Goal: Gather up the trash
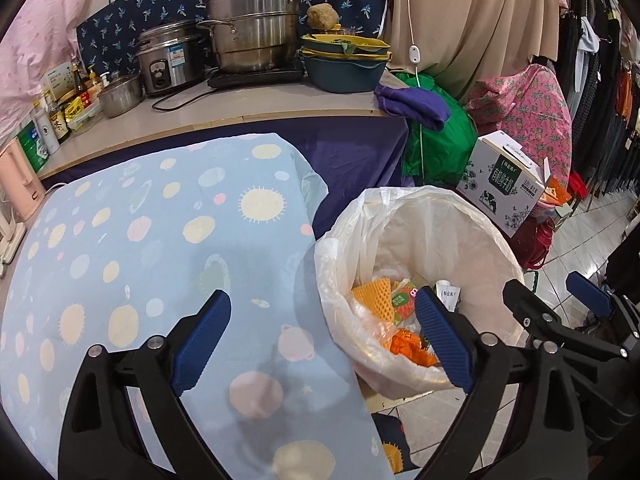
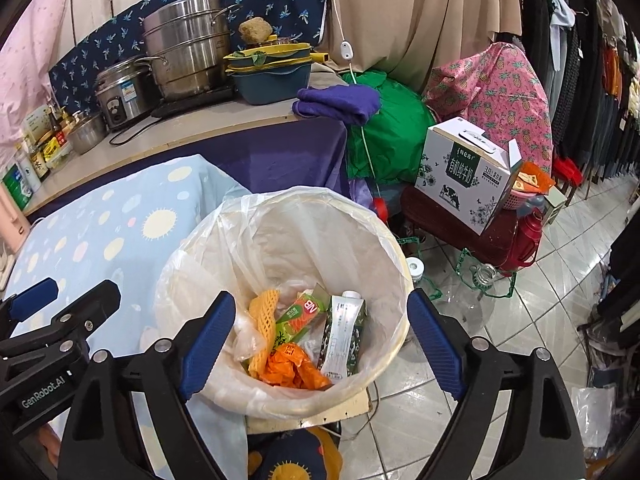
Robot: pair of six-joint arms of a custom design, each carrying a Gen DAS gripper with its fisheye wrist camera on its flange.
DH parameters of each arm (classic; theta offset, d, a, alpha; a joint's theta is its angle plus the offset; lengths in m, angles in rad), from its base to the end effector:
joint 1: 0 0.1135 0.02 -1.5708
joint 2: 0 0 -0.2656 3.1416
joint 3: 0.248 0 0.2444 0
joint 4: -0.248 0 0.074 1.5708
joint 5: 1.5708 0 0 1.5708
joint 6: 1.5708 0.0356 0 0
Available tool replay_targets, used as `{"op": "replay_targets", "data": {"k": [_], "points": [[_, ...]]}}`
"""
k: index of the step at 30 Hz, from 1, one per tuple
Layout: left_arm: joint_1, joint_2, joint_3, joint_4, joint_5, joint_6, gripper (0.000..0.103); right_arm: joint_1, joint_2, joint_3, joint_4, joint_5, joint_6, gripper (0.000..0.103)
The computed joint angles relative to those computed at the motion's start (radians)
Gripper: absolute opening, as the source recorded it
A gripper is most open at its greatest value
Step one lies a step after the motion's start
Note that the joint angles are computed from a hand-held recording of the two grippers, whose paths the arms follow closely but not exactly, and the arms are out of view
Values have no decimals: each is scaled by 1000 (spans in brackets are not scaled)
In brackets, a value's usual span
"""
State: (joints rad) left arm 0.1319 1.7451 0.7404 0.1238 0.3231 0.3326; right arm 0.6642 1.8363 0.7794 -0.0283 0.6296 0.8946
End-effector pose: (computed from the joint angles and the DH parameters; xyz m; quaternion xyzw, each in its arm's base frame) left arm 0.3111 0.0299 0.1242 0.1472 0.9187 -0.0705 0.3596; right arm 0.2542 0.1723 0.1021 0.1800 0.9083 -0.0531 0.3739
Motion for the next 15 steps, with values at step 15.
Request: {"op": "replay_targets", "data": {"k": [15], "points": [[64, -28, -63, 6, -6, 32, 90, 76, 17, 26, -89, 27, 41, 87]]}}
